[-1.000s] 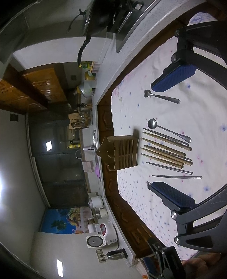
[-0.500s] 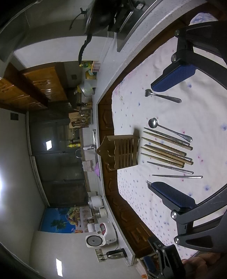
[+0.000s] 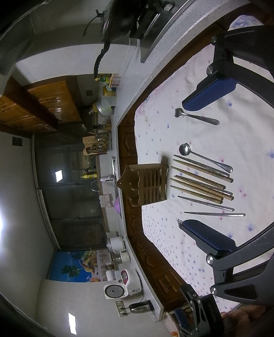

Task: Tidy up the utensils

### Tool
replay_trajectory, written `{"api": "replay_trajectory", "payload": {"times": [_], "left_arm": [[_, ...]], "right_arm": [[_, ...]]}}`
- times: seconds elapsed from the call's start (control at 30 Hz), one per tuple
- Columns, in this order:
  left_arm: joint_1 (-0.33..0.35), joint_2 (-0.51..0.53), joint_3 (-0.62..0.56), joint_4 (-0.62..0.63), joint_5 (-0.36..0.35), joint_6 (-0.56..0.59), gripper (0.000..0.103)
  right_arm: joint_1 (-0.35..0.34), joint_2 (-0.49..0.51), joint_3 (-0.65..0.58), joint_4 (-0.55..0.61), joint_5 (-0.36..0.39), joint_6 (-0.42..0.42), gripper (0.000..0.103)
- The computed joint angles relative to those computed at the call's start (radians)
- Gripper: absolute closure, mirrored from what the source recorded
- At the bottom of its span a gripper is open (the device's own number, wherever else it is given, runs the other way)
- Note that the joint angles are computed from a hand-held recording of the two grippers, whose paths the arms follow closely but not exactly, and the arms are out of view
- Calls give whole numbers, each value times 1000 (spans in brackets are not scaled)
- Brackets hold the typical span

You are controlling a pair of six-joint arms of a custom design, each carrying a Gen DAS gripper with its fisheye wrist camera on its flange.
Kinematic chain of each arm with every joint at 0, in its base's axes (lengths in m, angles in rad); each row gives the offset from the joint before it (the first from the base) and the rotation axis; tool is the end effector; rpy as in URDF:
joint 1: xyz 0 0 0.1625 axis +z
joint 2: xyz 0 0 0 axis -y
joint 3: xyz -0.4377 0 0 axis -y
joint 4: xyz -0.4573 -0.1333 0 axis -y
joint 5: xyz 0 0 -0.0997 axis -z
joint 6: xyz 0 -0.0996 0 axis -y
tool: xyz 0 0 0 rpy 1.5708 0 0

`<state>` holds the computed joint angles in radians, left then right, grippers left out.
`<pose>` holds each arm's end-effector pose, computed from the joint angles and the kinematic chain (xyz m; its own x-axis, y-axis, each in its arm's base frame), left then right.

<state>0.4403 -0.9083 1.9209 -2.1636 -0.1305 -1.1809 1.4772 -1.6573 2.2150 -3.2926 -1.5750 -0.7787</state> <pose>-0.4413 -0.4645 0.0673 -0.6462 -0.2498 -0.7211 0.6008 0.4161 -0.6825 0.0873 -0.4914 0.4087 -0.7344 -0.2074 0.6463 -0.6727 0.3487 -0.6526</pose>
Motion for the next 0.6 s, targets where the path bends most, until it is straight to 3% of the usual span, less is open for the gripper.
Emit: {"api": "replay_trajectory", "payload": {"times": [0.27, 0.47, 0.6], "left_arm": [[51, 33, -25, -304, -152, 268, 0], [119, 85, -122, -384, -295, 427, 0], [155, 120, -189, -409, -355, 504, 5]], "right_arm": [[3, 14, -46, 88, -25, 20, 0], [-3, 60, -121, 202, -56, 65, 1], [-4, 111, -192, 292, -91, 104, 11]]}}
